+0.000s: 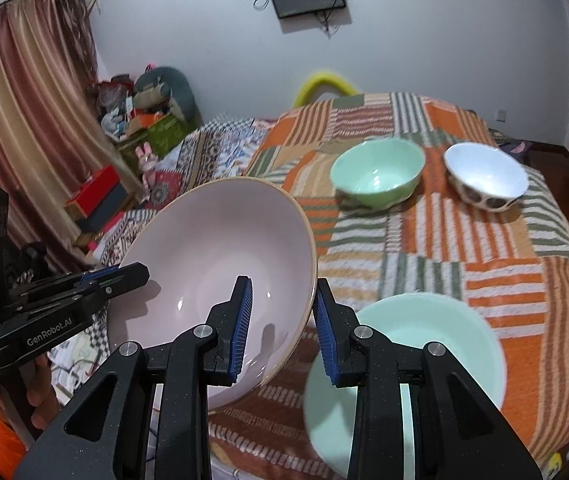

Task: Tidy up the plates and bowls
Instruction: 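Lift the pink bowl and carry it toward the plate stack with the right gripper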

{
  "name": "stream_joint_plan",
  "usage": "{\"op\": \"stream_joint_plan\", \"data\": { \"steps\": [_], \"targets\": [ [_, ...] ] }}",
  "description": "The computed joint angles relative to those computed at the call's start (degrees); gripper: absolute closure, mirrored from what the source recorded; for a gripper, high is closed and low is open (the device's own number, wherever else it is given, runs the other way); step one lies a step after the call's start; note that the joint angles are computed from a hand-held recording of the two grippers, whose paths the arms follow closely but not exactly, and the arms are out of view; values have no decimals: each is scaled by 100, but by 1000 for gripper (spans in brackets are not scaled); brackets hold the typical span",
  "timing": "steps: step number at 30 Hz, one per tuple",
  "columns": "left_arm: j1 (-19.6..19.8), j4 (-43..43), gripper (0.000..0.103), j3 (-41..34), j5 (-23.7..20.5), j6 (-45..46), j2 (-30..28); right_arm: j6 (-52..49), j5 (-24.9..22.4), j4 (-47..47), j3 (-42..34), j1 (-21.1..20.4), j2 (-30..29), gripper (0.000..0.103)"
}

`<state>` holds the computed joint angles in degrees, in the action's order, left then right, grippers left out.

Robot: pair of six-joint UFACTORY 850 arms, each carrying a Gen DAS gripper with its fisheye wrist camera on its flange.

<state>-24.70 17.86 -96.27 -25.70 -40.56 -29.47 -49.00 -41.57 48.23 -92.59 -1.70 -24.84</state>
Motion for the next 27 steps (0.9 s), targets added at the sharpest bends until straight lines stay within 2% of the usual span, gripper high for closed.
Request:
{"op": "stream_joint_plan", "data": {
  "steps": [18, 27],
  "targets": [
    [292, -1312, 91, 206, -375, 858, -433, 822, -308, -1090, -147, 354, -498, 74],
    [301, -1216, 90, 267, -348, 678, -498, 852, -391, -1250, -291, 399, -688, 73]
  ]
}}
